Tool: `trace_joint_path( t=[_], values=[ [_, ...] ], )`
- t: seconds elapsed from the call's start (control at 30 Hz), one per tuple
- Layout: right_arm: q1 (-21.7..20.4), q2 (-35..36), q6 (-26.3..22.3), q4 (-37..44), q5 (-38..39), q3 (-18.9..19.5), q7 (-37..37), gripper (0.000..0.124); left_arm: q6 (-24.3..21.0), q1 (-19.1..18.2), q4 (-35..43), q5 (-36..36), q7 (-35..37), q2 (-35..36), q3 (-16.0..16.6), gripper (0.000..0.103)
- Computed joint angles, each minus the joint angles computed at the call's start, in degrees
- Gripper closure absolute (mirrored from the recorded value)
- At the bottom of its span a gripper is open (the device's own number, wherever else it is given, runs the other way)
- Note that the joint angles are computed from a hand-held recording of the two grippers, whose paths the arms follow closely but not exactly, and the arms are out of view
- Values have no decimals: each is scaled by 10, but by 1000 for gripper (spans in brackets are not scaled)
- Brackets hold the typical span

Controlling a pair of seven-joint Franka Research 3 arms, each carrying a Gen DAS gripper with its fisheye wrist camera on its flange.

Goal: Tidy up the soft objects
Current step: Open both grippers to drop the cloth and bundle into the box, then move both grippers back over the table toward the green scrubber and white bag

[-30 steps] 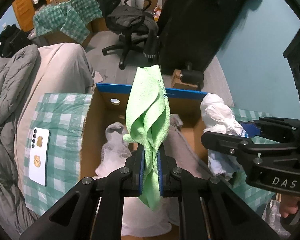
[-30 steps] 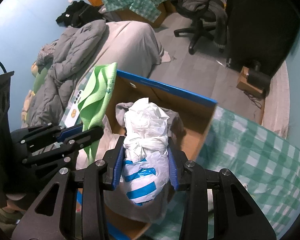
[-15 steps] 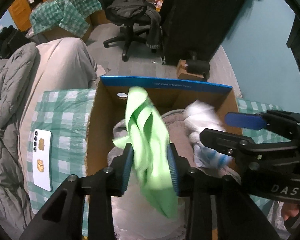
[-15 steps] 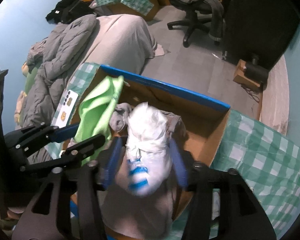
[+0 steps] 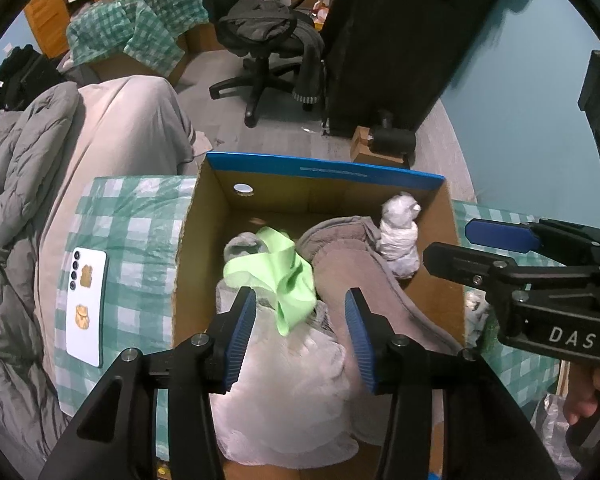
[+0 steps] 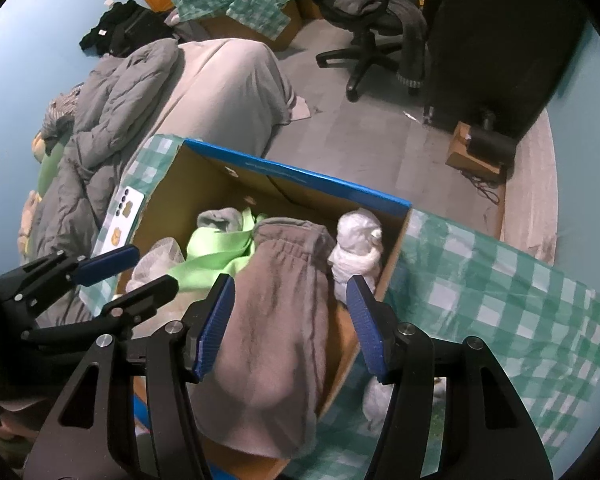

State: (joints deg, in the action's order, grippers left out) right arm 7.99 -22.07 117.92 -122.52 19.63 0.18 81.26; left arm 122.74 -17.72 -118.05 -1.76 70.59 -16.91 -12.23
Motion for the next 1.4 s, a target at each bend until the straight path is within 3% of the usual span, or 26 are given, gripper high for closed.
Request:
trace_joint_path(
  t=[0.7,1.4],
  values=[
    [-40,-62,-37,-34,-17,-27,-35,65,-14,-42,21,-8,-69,-3,-32,52],
    [-122,-95,-67,-94,-53,-59,-53,65,5,-98,63,-46,-80,77,-64,52]
  ],
)
